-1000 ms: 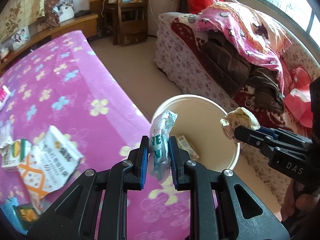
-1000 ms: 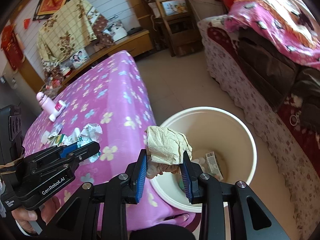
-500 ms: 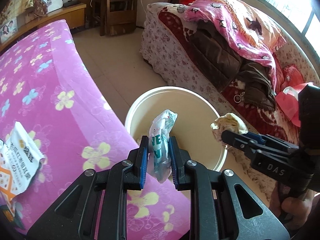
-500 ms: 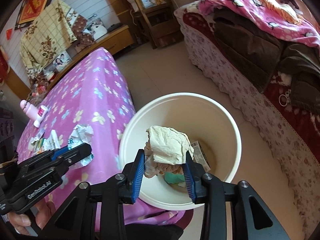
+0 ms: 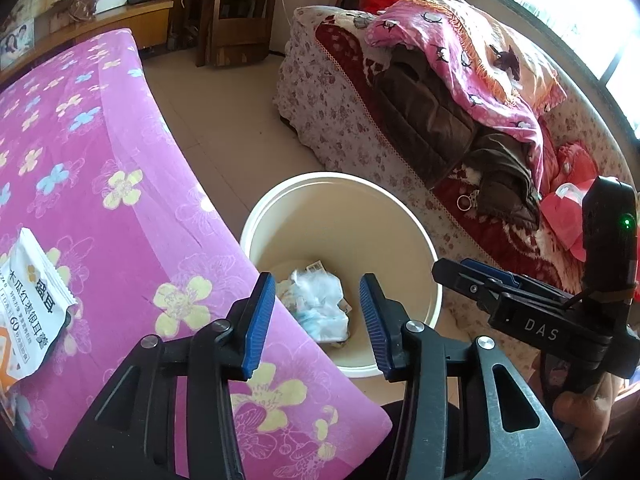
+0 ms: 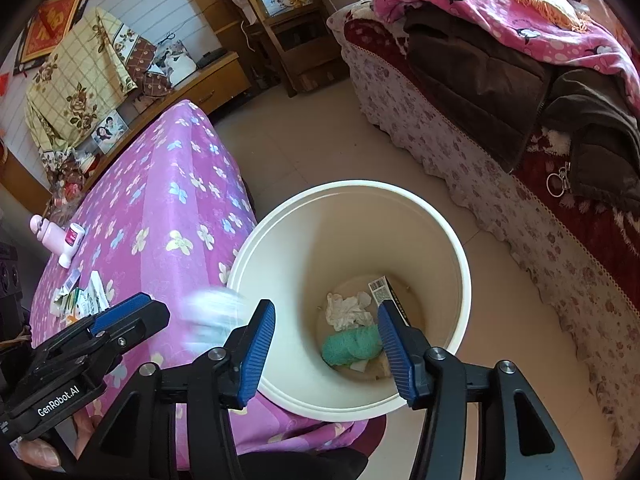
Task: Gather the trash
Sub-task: 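Open both tools to drop the bag and tissue into the bucket, then move both open tools back over the snack packets on the table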
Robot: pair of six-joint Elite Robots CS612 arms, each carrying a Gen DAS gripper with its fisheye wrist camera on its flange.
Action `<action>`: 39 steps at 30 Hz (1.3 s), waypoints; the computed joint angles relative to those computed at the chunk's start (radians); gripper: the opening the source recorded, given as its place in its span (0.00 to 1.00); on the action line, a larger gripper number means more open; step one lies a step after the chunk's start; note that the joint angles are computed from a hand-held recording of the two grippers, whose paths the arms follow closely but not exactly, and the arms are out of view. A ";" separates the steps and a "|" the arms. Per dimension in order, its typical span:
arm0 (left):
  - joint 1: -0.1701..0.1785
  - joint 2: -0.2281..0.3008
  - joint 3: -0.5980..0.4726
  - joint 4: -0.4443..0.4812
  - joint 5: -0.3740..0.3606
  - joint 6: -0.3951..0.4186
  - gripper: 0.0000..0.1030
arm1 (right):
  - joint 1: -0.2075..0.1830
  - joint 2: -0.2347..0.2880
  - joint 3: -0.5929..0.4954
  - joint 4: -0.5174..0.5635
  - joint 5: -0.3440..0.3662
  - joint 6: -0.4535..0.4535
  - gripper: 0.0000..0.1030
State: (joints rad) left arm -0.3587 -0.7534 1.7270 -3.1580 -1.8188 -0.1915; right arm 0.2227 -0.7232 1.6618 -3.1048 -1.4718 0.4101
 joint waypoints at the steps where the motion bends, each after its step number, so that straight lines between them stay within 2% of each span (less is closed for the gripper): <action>1: 0.000 -0.001 0.002 0.001 0.002 0.000 0.41 | 0.000 0.000 -0.001 0.000 0.002 0.001 0.50; 19: 0.012 -0.046 0.081 -0.073 0.140 -0.016 0.41 | 0.040 0.005 -0.031 0.032 0.000 -0.045 0.50; 25: 0.027 -0.066 0.119 -0.096 0.165 -0.016 0.41 | 0.062 0.007 -0.050 0.043 0.015 -0.069 0.50; 35: 0.075 -0.105 0.205 -0.119 0.162 -0.038 0.41 | 0.109 0.022 -0.099 0.069 0.059 -0.110 0.50; 39: 0.109 -0.123 0.249 -0.123 0.150 -0.036 0.41 | 0.129 0.032 -0.128 0.099 0.069 -0.137 0.50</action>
